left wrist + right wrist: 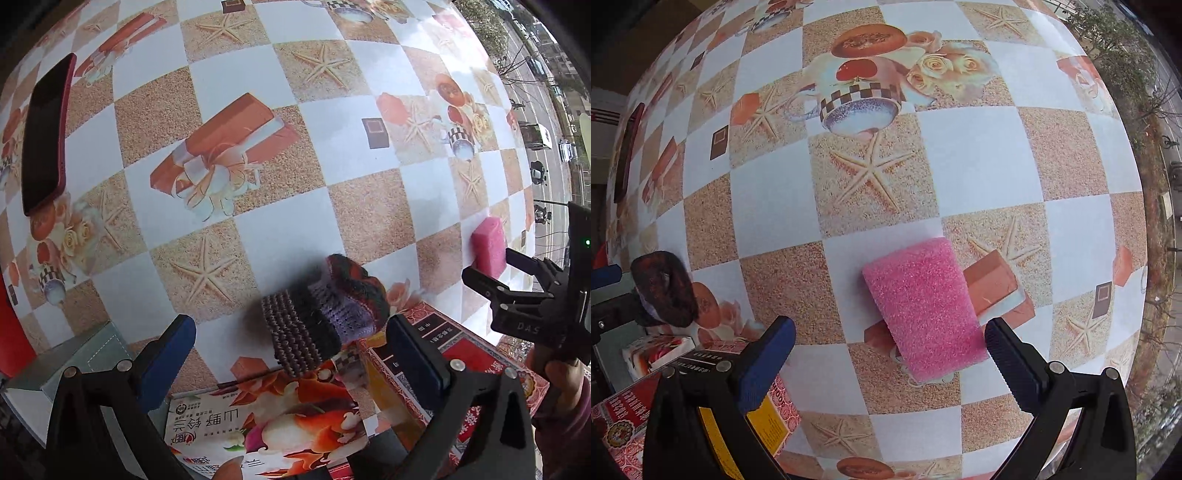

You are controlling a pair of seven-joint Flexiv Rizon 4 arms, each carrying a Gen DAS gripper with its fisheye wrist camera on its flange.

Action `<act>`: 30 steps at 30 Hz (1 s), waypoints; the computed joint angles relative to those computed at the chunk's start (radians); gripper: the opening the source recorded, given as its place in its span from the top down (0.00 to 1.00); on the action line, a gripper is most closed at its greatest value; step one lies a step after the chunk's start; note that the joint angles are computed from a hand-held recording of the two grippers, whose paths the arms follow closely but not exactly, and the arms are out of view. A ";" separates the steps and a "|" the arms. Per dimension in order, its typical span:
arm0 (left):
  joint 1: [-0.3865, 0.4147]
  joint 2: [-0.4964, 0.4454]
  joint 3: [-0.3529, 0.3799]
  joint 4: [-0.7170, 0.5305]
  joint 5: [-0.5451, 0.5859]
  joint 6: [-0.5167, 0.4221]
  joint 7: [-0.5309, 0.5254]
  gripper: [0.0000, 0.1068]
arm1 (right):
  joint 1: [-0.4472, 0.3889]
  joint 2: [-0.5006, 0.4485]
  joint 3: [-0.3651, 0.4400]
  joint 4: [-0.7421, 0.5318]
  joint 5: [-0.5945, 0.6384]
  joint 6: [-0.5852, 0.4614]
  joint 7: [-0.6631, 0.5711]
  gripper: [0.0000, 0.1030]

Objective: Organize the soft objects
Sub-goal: 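Grasp the pink foam sponge with the right tool while the left tool grasps the dark knit item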

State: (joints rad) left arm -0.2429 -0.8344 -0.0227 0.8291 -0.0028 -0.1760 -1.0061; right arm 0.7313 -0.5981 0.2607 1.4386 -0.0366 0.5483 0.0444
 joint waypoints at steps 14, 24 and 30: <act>-0.063 0.008 0.030 0.108 0.124 0.090 0.006 0.04 | 0.032 -0.056 -0.008 -0.087 -0.013 -0.103 -0.006 0.00; -0.093 0.066 -0.003 0.210 0.093 0.201 0.007 0.47 | 0.029 -0.038 -0.033 -0.106 -0.054 -0.149 -0.040 0.57; -0.071 0.172 -0.005 0.315 0.082 0.327 0.020 0.50 | 0.045 0.026 -0.049 -0.027 -0.103 -0.069 0.066 0.57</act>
State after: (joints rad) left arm -0.3142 -0.6627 -0.0277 1.1441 0.0792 0.1514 -0.9857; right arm 0.7761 -0.5719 0.2112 1.4118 -0.1401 0.4789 0.1106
